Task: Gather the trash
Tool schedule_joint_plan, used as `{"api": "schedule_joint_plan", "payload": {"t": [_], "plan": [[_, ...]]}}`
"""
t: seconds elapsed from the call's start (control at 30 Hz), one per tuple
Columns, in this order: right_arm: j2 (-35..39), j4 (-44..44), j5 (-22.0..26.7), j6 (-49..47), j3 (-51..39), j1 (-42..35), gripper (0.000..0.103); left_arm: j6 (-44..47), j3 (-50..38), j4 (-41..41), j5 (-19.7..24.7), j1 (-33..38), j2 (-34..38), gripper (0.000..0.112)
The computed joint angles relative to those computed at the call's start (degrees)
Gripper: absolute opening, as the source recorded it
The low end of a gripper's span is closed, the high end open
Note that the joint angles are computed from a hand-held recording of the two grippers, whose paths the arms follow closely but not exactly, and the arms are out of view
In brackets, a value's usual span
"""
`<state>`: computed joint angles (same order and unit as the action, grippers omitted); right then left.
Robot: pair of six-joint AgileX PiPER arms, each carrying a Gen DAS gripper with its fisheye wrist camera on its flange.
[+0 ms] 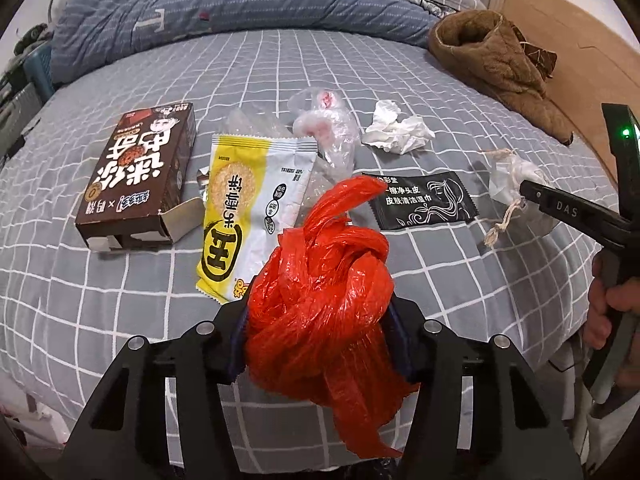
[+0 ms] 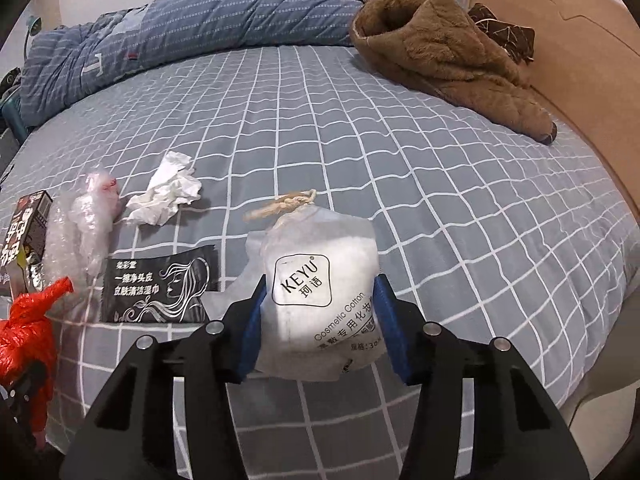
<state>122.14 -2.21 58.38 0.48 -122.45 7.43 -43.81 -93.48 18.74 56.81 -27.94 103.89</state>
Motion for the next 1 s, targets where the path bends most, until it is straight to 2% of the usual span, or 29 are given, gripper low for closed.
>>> {"api": "schedule_joint_plan", "payload": {"t": [0.37, 0.6, 1.0], "plan": [[-5.87, 0.48, -2.31, -0.03, 8.4, 0.21, 0.049, -1.31, 3.06, 0.18, 0.86, -2.49, -0.23, 0.061], [-7.72, 0.92, -2.73, -0.27, 10.3, 0.09, 0.049, -1.56, 3.35, -0.75, 0.81, -2.63, -0.4, 0.048], [-12.8, 1.73, -3.33, -0.72, 14.53, -0.24, 0.049, 0.14, 2.93, -2.66, 2.58, -2.4, -5.14, 0.047]]}}
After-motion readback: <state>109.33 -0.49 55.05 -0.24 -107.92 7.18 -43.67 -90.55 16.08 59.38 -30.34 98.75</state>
